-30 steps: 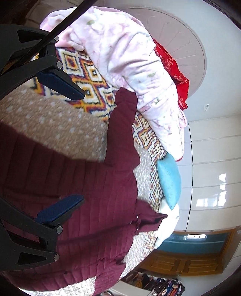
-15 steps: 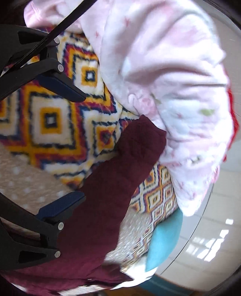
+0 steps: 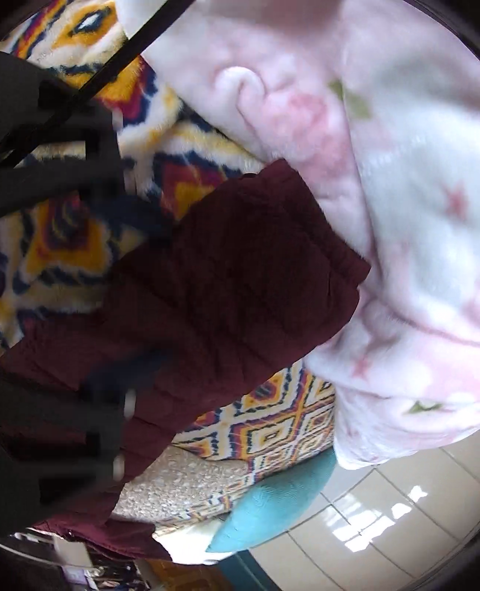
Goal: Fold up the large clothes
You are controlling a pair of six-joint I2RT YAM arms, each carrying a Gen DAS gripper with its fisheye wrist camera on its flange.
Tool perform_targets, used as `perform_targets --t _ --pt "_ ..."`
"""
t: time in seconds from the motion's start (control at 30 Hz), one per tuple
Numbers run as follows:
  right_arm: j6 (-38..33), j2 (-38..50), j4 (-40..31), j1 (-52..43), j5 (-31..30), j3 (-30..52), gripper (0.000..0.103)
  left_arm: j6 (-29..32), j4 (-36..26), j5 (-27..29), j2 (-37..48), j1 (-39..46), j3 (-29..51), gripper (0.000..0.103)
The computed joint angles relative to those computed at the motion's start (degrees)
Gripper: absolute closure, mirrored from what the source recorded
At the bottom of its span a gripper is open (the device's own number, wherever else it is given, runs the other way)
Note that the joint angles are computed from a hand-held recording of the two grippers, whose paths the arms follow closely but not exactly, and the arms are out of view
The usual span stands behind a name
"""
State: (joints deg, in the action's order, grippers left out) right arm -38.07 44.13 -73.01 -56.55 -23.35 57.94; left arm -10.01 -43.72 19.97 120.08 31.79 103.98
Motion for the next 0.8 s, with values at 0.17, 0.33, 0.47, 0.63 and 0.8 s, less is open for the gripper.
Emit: perform_targets --t 0.17,0.33,0.47,0.63,0.8 --pt "-1.54 0.25 1.35 -1.51 0.8 -0.18 0.017 2.79 2.04 -5.85 -10.28 -4.41 -6.06 0.087" --pt "-10.2 4.41 -3.55 -12.4 -7.39 4.33 0.02 6.97 -3.53 -2.71 -26.98 -13.46 -8.38 0.088" --pt "-20.34 9.92 -10.48 -23.96 -14.87 9.21 0.02 4.5 -9.55 -2.18 -34.93 -28.87 -4.95 0.088" --pt "-29.98 19.23 -16.57 -35.0 -18.84 14.91 0.02 -4.86 -9.77 -10.49 -32.17 -58.06 0.28 0.088" --pt "-27.01 32.87 -13.15 -39.4 -18.43 23.05 0.02 -10.9 -6.8 -21.66 -22.65 -76.86 2.46 0.081"
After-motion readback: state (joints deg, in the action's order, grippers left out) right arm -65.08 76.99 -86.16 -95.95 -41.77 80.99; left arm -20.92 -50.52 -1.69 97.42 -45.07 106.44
